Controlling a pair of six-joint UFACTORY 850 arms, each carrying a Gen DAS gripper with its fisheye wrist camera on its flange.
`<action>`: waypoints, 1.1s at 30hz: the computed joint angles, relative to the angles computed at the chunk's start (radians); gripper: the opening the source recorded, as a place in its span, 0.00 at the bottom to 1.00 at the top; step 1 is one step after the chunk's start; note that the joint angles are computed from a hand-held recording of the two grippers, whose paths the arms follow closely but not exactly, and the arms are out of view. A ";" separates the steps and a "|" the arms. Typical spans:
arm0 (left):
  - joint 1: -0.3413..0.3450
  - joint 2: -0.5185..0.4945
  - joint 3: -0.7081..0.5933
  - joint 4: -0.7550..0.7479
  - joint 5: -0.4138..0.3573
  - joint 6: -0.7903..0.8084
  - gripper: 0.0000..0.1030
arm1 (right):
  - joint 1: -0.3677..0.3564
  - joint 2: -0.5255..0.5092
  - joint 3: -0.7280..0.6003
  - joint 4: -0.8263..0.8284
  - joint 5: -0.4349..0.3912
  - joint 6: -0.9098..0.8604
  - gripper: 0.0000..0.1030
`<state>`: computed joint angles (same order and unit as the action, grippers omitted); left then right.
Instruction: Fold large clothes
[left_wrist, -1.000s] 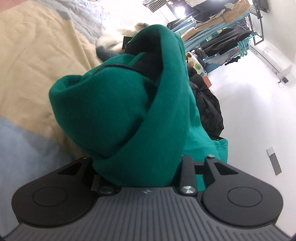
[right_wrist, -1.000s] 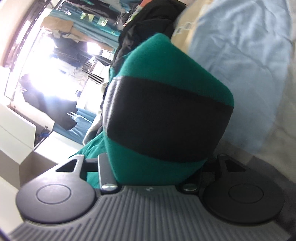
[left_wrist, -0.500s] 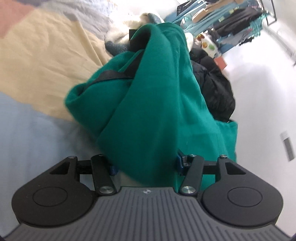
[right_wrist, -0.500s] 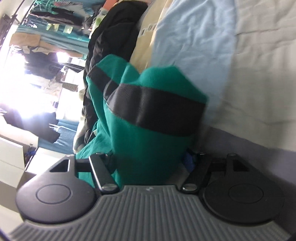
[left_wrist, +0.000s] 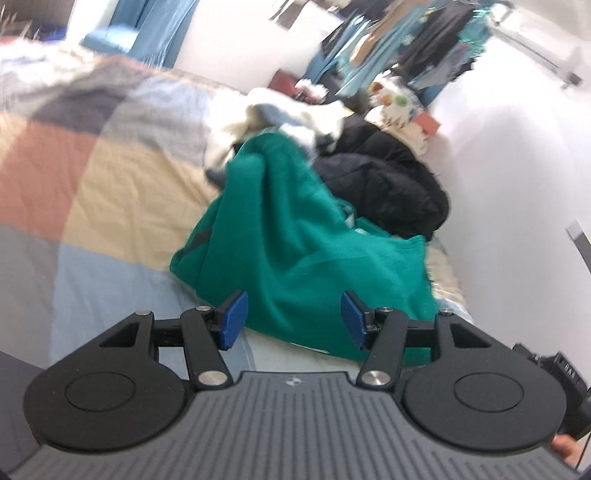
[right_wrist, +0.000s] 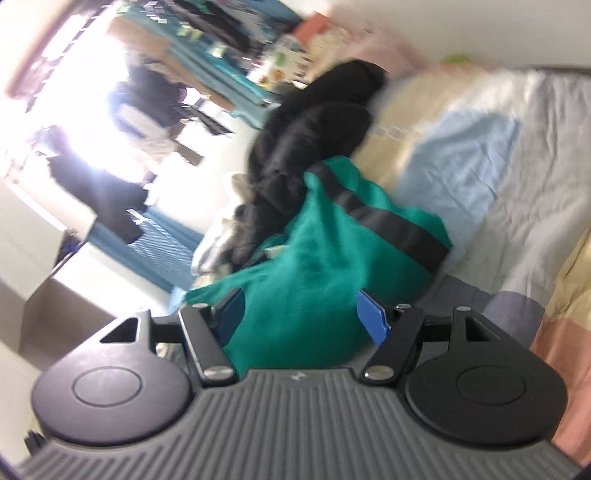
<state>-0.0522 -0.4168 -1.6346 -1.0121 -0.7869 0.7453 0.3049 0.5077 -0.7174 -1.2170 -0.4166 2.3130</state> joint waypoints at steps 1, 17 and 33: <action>0.006 0.033 0.022 -0.005 -0.003 0.021 0.60 | 0.031 0.009 -0.015 0.013 -0.034 -0.028 0.68; 0.095 0.525 0.404 -0.162 -0.014 0.427 0.60 | 0.634 -0.004 -0.193 -0.083 -0.610 -0.189 0.68; 0.185 0.859 0.695 -0.273 -0.007 0.715 0.60 | 0.952 -0.134 -0.206 -0.127 -0.946 -0.232 0.68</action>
<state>0.1332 0.4420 -0.9395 -1.2850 -0.7938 1.4601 1.2568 0.3742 -0.9233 -1.3441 -1.3625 2.0809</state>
